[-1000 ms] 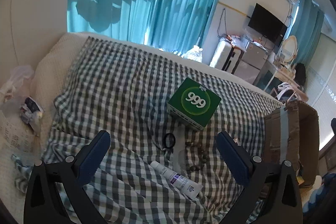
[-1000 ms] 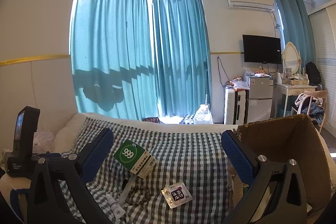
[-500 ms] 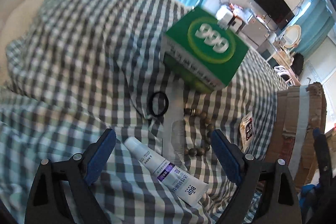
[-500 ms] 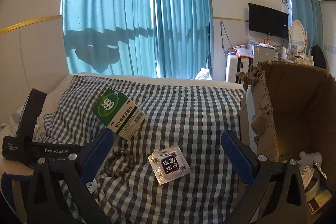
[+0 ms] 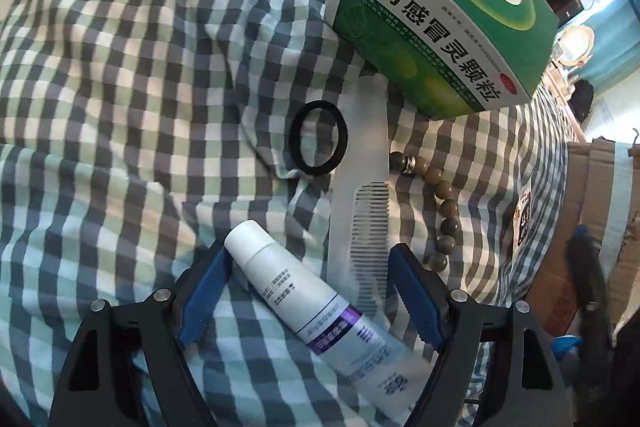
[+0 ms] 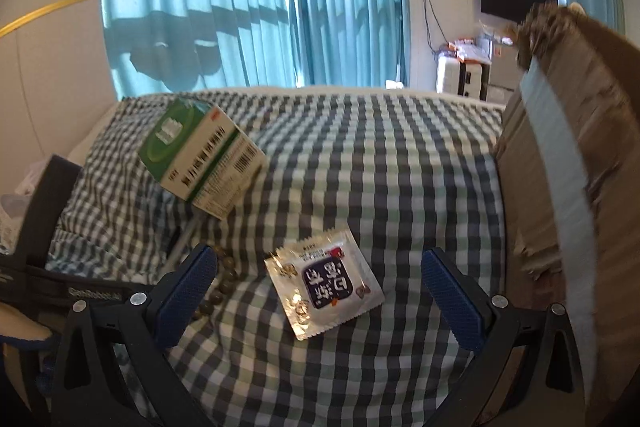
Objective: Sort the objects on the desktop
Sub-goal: 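Grasp the white comb with the left tool while the right grasps the white sachet, then carry the white comb and white sachet over the cardboard box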
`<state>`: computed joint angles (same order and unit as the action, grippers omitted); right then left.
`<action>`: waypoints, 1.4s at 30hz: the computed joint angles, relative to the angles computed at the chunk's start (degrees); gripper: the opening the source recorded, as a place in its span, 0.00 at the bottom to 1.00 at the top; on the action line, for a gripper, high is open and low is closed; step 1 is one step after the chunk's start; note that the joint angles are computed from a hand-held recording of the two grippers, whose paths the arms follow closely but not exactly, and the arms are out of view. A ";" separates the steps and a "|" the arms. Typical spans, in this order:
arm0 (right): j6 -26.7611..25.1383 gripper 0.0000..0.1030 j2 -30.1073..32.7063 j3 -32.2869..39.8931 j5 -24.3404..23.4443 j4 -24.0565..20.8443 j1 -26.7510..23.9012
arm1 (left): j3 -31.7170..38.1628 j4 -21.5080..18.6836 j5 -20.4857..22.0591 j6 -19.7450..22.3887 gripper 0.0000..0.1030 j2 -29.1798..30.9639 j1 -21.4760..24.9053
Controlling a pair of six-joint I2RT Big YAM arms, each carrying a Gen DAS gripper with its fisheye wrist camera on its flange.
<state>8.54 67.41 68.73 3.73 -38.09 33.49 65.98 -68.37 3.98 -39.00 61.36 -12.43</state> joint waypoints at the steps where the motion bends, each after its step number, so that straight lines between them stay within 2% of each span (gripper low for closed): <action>1: 0.00 1.00 0.82 0.10 -0.59 -0.40 -0.43 | 0.17 -0.02 -0.39 0.57 0.79 0.38 -0.38; 2: 0.11 1.00 1.38 0.00 -0.60 -0.43 -0.60 | 0.39 -0.07 -0.80 1.58 0.74 0.62 -1.04; 3: 0.23 1.00 1.98 -0.07 -0.78 -0.60 -0.79 | 0.38 0.34 -0.09 2.56 0.57 0.61 -1.35; 4: 0.22 1.00 2.83 -0.02 -1.04 -1.09 -0.98 | 0.13 1.19 1.40 3.32 0.45 0.35 -1.34; 8: -0.93 0.99 4.54 0.43 -0.08 -1.23 -0.97 | -0.35 2.44 2.06 5.33 0.29 -0.51 -1.69; 9: -1.21 0.94 4.70 0.49 -0.36 -1.07 -0.98 | -0.42 2.74 2.12 5.61 0.27 -0.84 -1.73; 10: -1.55 0.83 4.94 0.52 -0.36 -0.91 -0.96 | -0.41 2.84 1.93 5.84 0.25 -1.08 -1.83; 12: -2.28 0.66 5.39 0.61 0.57 -1.17 -0.58 | -0.46 2.98 1.53 6.15 0.25 -1.53 -2.07; 14: -2.40 0.59 5.30 0.50 -0.50 -0.99 -0.73 | -0.26 3.06 1.34 6.61 0.24 -1.75 -2.31; 16: -2.00 0.33 4.80 0.21 -1.58 -0.41 -0.99 | 0.86 3.17 1.15 6.53 0.23 -1.77 -2.52; 19: -2.01 0.25 4.33 0.12 -3.62 -0.70 -1.69 | 0.38 5.08 2.47 7.66 0.23 -2.74 -1.42; 25: -0.11 0.06 2.50 -0.47 -7.16 0.07 -2.71 | 0.96 5.38 1.18 9.20 0.23 -4.38 -1.27; 30: 0.42 0.04 0.64 -0.83 -6.42 0.40 -2.35 | 2.08 5.03 0.61 10.50 0.23 -5.77 -0.24; 35: 1.09 0.04 -2.09 -1.39 -6.53 0.78 -2.61 | 2.99 4.99 -2.83 11.33 0.23 -7.56 -0.97; 36: 1.17 0.04 -2.85 -1.58 -6.45 0.89 -2.73 | 3.73 5.44 -4.37 10.23 0.23 -6.78 -2.64; 42: 0.44 0.04 -6.89 -1.72 -6.03 0.50 -2.61 | 5.65 5.38 -7.16 10.47 0.23 -8.81 -3.90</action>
